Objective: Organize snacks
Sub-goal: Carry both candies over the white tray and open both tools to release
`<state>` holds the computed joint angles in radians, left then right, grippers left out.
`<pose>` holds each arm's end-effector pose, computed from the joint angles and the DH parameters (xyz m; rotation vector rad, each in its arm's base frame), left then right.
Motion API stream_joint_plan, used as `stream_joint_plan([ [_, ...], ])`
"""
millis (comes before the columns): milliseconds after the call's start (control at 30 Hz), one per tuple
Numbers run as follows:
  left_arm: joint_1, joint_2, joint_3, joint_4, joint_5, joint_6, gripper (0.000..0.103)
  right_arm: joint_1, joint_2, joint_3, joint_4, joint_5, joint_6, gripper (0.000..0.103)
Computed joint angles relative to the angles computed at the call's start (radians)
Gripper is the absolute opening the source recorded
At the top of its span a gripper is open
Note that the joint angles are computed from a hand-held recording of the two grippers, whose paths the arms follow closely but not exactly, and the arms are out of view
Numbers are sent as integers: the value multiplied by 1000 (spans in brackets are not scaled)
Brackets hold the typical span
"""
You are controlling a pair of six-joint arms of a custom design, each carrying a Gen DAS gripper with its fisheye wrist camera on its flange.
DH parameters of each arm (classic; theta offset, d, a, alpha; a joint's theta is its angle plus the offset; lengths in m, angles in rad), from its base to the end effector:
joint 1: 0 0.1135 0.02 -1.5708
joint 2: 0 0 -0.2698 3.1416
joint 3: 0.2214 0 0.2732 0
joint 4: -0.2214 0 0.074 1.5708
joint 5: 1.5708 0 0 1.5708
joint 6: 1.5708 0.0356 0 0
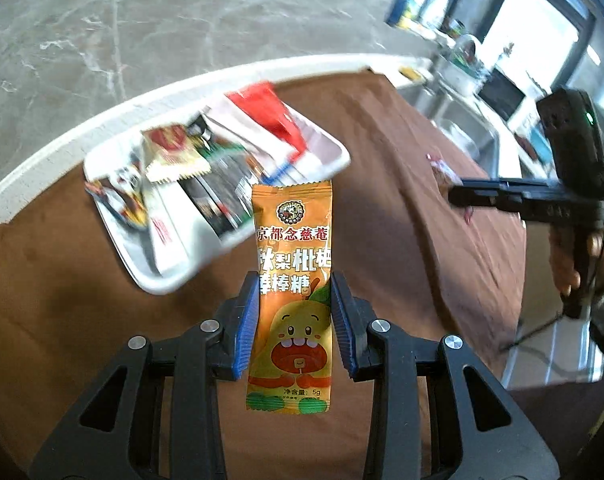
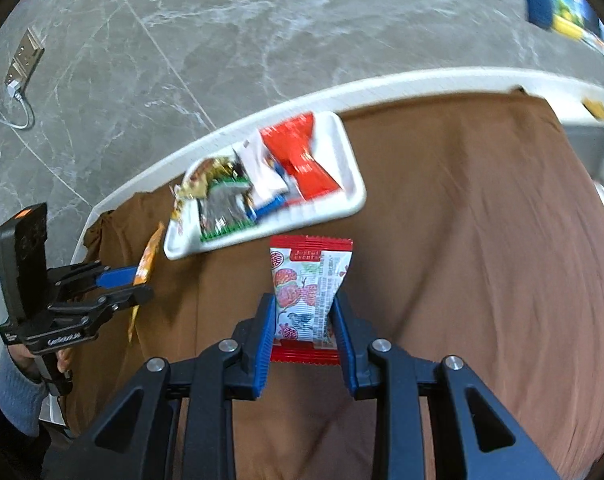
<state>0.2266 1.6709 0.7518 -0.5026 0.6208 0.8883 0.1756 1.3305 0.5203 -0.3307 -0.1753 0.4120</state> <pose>0.2693 0.0408 0.1046 0.9120 2.4616 -0.6107 0.2238 0.0460 0.1247 0.2721 2.7393 0.4055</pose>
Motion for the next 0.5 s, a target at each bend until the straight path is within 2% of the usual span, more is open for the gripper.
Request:
stream_joint_plan([
  [367, -73, 229, 298, 59, 28, -318, 32, 26, 423, 346, 93, -25, -111, 31],
  [500, -117, 292, 377, 91, 2, -409, 32, 25, 540, 455, 99, -35, -145, 31],
])
